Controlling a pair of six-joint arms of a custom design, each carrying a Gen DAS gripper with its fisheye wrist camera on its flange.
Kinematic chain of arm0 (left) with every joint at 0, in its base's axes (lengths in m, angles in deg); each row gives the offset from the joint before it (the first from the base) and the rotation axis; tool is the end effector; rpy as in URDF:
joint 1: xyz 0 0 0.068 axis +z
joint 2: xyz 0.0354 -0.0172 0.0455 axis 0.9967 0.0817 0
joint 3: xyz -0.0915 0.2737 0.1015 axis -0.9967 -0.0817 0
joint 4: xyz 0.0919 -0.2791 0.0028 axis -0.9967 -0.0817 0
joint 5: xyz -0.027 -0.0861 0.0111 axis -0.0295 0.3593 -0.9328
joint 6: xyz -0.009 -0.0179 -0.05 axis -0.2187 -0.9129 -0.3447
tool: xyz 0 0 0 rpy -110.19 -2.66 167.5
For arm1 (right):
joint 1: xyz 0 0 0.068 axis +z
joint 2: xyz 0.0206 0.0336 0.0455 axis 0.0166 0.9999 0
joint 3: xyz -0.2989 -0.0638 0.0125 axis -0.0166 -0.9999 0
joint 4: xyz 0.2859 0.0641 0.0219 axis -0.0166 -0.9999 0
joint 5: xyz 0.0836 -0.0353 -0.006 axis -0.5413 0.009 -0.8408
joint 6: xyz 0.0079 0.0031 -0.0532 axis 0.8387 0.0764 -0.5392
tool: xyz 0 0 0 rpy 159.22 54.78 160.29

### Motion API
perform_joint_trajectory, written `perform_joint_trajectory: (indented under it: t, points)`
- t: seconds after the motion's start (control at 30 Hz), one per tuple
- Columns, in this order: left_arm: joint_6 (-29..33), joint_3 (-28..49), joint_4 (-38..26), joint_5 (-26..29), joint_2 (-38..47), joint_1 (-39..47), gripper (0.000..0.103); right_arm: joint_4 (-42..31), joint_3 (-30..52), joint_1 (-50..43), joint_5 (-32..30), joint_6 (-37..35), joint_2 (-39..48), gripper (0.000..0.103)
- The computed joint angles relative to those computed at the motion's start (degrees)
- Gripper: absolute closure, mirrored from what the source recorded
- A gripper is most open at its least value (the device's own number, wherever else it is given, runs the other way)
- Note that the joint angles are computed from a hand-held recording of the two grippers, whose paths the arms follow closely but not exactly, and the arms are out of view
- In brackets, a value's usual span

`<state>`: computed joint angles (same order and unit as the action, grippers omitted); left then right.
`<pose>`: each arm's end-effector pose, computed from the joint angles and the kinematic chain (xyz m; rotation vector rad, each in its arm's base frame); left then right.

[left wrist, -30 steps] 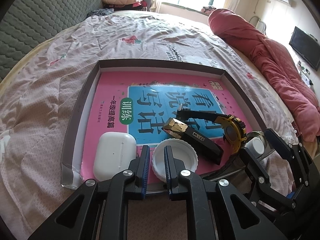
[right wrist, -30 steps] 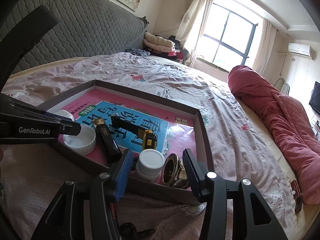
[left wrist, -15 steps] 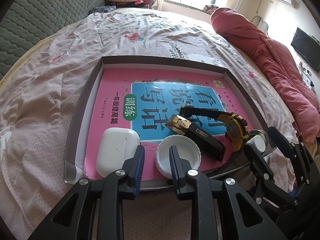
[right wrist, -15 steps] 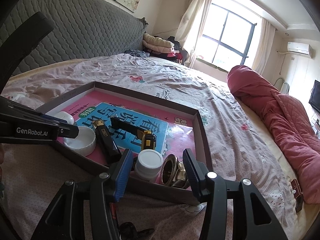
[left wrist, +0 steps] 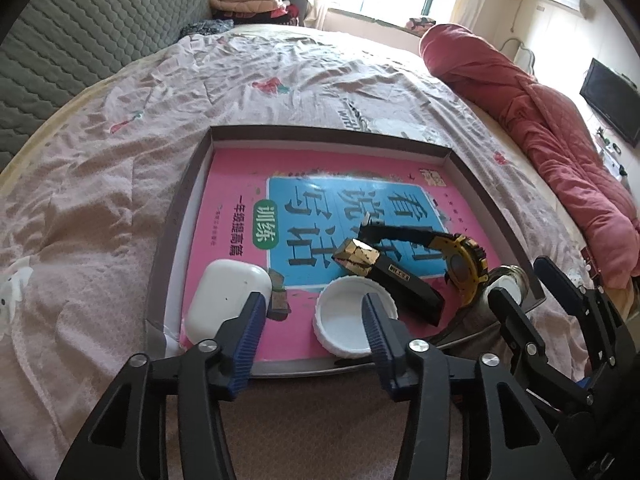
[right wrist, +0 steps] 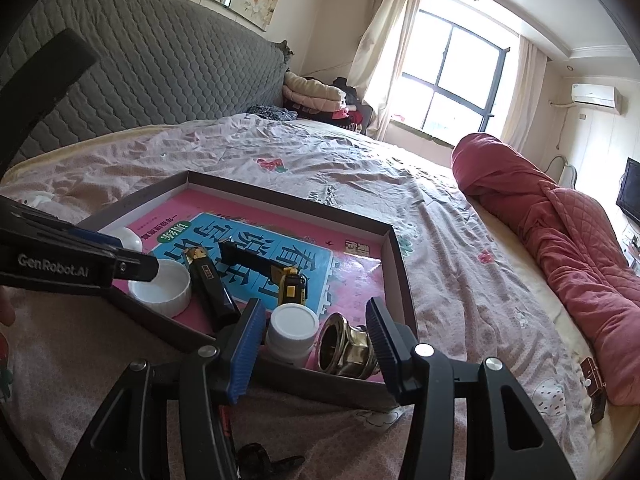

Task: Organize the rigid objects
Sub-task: 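Open the left tool releasing the lid while the right tool releases the pill bottle, then withdraw both open tools from the box toward the red lighter and black clip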

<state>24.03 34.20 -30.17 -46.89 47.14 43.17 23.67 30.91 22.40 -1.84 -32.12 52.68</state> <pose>0.1812 -0.1402 0.2323 -0.5800 2.3984 -0.0429 0.1993 0.0831 0.2166 -0.8375 1.9344 0.1299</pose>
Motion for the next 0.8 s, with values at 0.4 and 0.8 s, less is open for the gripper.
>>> perform_joint_trajectory:
  t: [0.4, 0.8]
  points:
    - [-2.06, 2.34, -4.76, -2.43, -1.18, -1.87, 0.039, -1.17, -0.02, -2.59, -2.12, 1.18, -2.48, 0.051]
    - [-6.22, 5.72, -10.62, -5.63, -1.49, -7.07, 0.037, -5.10, 0.46, -10.97, -8.29, 2.38, -8.14, 0.051]
